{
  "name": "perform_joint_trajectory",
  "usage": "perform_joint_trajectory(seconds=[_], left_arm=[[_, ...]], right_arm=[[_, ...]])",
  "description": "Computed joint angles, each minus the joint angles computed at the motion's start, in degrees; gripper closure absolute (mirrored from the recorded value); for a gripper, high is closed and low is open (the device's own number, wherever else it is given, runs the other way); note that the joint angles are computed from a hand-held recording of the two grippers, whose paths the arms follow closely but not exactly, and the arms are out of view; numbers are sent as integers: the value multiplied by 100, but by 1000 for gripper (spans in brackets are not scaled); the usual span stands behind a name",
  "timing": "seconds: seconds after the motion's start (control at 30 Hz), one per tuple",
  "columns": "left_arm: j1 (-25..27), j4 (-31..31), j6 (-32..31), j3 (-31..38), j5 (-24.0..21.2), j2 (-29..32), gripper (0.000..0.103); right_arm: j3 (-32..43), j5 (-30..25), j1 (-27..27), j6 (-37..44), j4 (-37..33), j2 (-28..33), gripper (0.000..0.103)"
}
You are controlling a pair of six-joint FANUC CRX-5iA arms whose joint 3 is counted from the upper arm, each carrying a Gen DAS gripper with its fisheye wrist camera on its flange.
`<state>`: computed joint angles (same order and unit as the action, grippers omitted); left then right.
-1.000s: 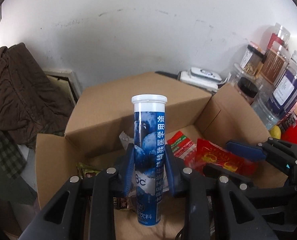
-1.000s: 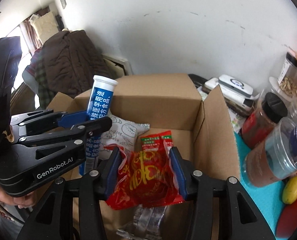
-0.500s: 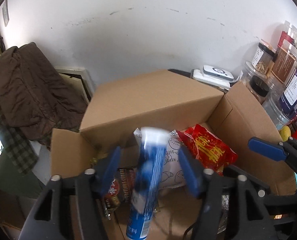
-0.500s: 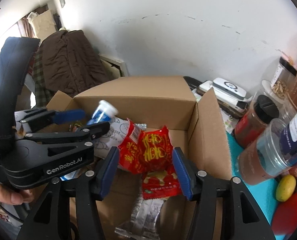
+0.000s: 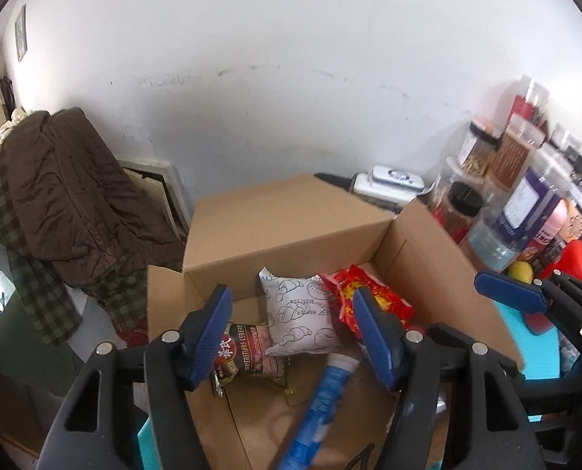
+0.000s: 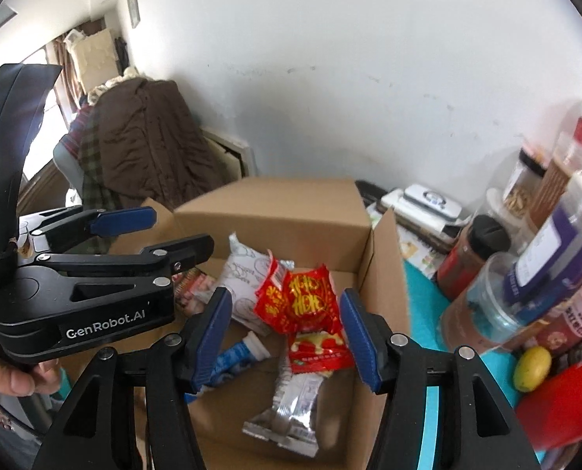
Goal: Organize snacks
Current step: 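Move both tools back from the box toward the remaining snacks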
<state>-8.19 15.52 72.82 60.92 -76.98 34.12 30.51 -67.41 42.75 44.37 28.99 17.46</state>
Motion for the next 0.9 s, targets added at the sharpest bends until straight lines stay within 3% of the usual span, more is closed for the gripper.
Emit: perform_joint_trajectory(seconds=[0.5,0.7,0.73,0.8,0.9], left_arm=[[191,585,-442,-1586,872,-1479,39],[263,838,-698,-2293,1213,-2087,39],[282,907,-762,-2445,1268,-2208,38],[314,1009,-849,-2706,1401,-2408,22],[328,1136,-1027,-3253,1774,-2823,18]], right_arm=[[-546,-92,751,-686,1448,-612,45],[-886,-371,1121,-1135,2222,-808,45],[-947,-441,1189,-1231,2345,-840,45],[-1120,-565,1337,-1414,2599,-937,43],[-1358,-759,1547,-1626,2936,-1059,40]])
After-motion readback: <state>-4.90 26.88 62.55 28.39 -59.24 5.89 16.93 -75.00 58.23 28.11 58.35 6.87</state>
